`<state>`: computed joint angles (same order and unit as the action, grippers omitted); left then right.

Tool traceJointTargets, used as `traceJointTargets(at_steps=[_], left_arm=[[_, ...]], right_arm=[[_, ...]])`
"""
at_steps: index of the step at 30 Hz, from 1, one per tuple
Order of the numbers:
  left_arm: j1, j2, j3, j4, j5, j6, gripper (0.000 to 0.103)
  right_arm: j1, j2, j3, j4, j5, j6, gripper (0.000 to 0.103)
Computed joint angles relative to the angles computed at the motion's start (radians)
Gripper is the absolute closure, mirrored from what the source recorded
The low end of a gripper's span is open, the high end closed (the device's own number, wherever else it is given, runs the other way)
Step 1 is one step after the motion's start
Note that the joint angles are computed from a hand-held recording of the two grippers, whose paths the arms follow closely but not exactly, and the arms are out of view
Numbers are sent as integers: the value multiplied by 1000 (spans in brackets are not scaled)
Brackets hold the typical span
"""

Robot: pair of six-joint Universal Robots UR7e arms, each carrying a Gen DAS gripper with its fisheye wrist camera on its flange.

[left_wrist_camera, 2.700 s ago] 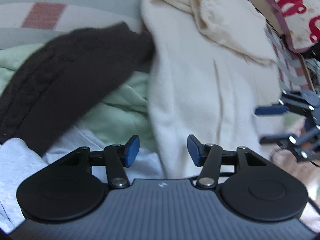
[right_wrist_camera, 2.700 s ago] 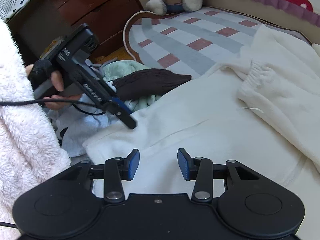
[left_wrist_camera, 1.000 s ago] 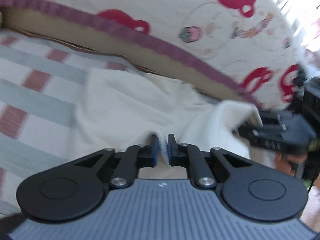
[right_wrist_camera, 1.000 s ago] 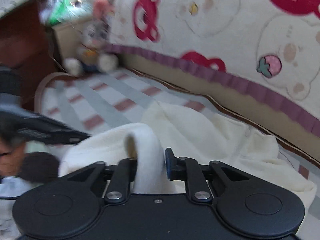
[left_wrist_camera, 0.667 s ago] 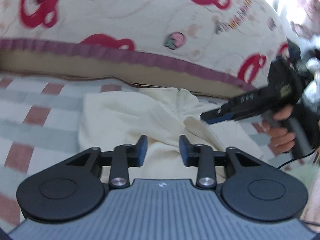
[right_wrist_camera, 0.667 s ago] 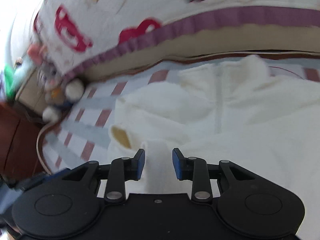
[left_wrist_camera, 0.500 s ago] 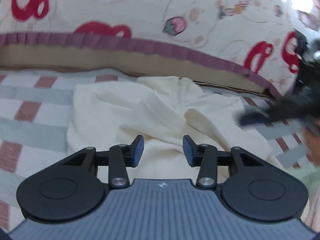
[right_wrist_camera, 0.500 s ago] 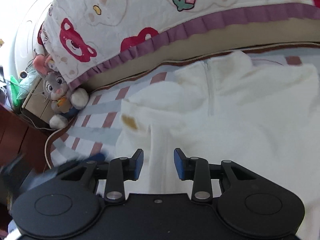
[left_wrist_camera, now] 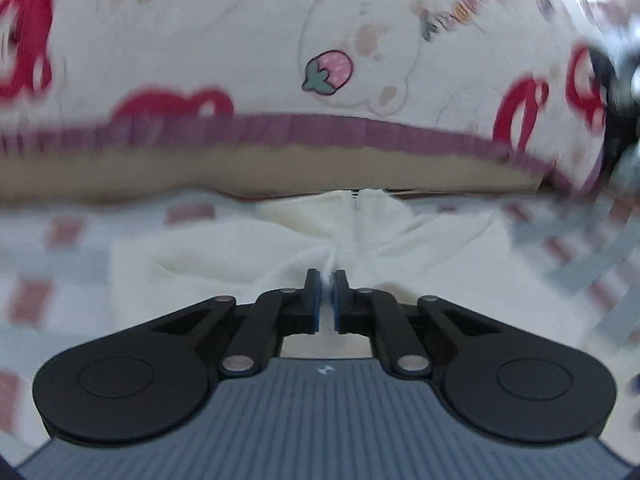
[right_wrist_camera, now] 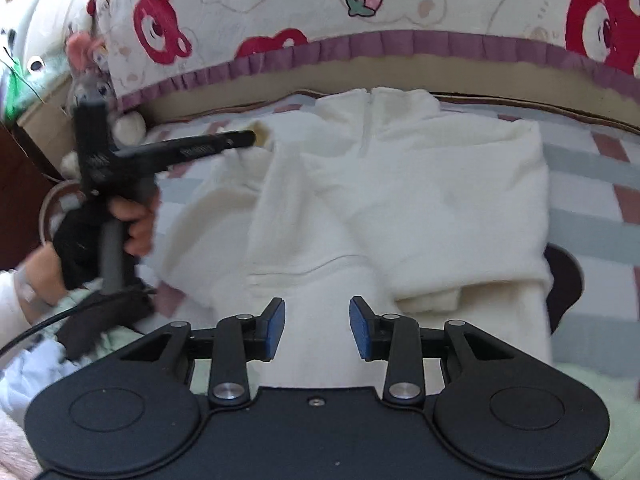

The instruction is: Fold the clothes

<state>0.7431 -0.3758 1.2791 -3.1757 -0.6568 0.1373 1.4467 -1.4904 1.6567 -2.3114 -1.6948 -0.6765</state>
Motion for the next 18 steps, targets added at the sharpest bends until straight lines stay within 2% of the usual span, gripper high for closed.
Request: traceJointTargets(at_steps=[2, 4, 5, 7, 10, 12, 13, 14, 16, 18], left_arm=[[-18, 29, -19, -78, 65, 74, 98], [-25, 59, -71, -147, 115, 155, 98], [-28, 80, -106, -209, 137, 236, 98], [-26, 98, -150, -273, 139, 351, 98], [-20, 79, -138, -238, 122, 304, 98], [-21, 71, -115, -211, 125, 266, 98], [-24, 75, -112, -214, 144, 266, 98], [-26, 80, -110, -227, 160, 272, 98], [-29, 90, -106, -254, 194, 286, 98], [-27, 54, -56, -228, 182, 184, 98]], right_arm=[[14, -34, 105, -188, -27, -109, 62], [25, -40, 159, -295, -52, -200, 62], [25, -39, 163, -299, -50, -210, 61], [22, -34, 140, -235, -22, -184, 61], [32, -5, 128, -268, 11, -104, 61], [51, 11, 135, -290, 18, -85, 61], [63, 20, 141, -295, 11, -94, 59], [76, 28, 152, -310, -6, -112, 52], [103, 48, 192, -399, -87, -180, 49], [125, 74, 235, -518, -179, -272, 49]])
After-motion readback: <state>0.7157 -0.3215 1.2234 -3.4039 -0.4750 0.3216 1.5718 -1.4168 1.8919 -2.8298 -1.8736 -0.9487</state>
